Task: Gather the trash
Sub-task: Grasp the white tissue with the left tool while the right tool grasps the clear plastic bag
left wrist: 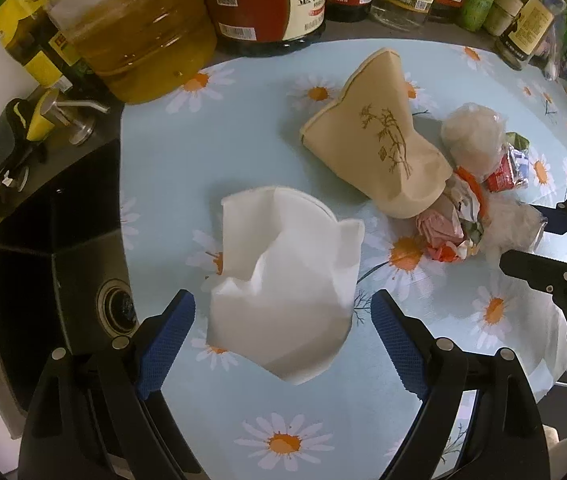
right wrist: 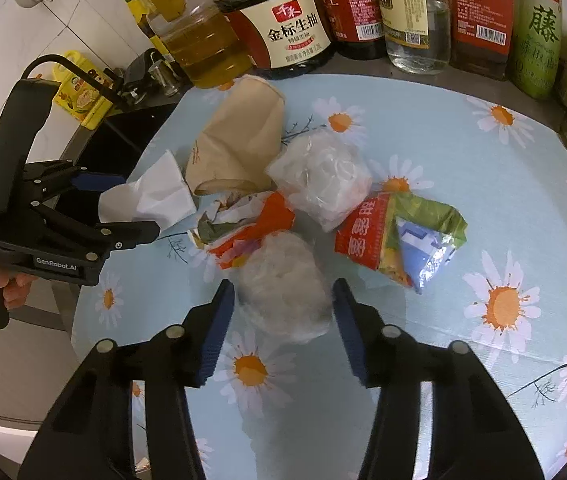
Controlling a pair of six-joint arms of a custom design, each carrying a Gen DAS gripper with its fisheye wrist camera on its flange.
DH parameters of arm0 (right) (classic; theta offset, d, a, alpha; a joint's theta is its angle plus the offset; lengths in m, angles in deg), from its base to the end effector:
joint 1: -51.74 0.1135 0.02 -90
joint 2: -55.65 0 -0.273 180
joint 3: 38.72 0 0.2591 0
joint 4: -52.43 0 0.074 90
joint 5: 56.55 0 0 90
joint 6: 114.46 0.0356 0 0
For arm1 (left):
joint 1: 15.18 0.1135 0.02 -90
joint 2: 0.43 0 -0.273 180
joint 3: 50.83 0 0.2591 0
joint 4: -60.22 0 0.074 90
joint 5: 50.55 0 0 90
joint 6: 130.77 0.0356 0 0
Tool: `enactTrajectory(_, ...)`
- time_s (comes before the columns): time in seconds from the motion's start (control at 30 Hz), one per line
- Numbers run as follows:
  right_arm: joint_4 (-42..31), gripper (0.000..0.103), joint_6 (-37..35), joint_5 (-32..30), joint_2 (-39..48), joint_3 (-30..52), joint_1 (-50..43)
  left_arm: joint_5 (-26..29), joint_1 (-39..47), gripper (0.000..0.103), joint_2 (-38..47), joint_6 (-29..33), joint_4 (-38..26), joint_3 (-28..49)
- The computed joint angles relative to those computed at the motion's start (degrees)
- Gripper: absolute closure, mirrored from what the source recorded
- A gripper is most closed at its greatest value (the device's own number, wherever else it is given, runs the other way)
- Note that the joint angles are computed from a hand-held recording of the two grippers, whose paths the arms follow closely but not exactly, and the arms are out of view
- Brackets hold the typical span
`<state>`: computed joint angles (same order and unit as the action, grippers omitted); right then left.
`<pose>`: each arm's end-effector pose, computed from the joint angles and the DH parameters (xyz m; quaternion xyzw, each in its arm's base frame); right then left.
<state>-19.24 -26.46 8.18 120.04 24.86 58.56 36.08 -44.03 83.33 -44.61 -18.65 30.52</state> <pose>0.1899 0.0380 0.2547 -0.1074 0.9590 0.2222 0.1394 0.2338 -0.1264 0.2657 0.2136 0.9735 0.0067 0.0812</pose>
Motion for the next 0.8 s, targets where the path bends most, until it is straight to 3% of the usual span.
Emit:
enactTrajectory(0.1,0.38,0.053,-0.28,-0.16,-0.21,-0.33,-0.02,-0.6,-0.21,0.018,0.67,0.4,0.76,-0.45)
enactTrajectory(0.17,0.63,0.054,-0.58,-0.48,-0.62,-0.74,0.01,-1.02,-0.58,0.029,1.13,0.66,0.8,-0.44)
enactTrajectory(0.23,0.56,0.054,-0.53,-0.67,-1.03,-1.01,-0.13,-0.92,-0.82,0.034,1.47,0.57,0.74,-0.24)
enactTrajectory(0.8,-5.34,0.054,-0.43,-0.68,-8.44,-0.88,-0.87,-1.27,-4.11,0.035,-3.98,-2.44,-1.89,-1.12)
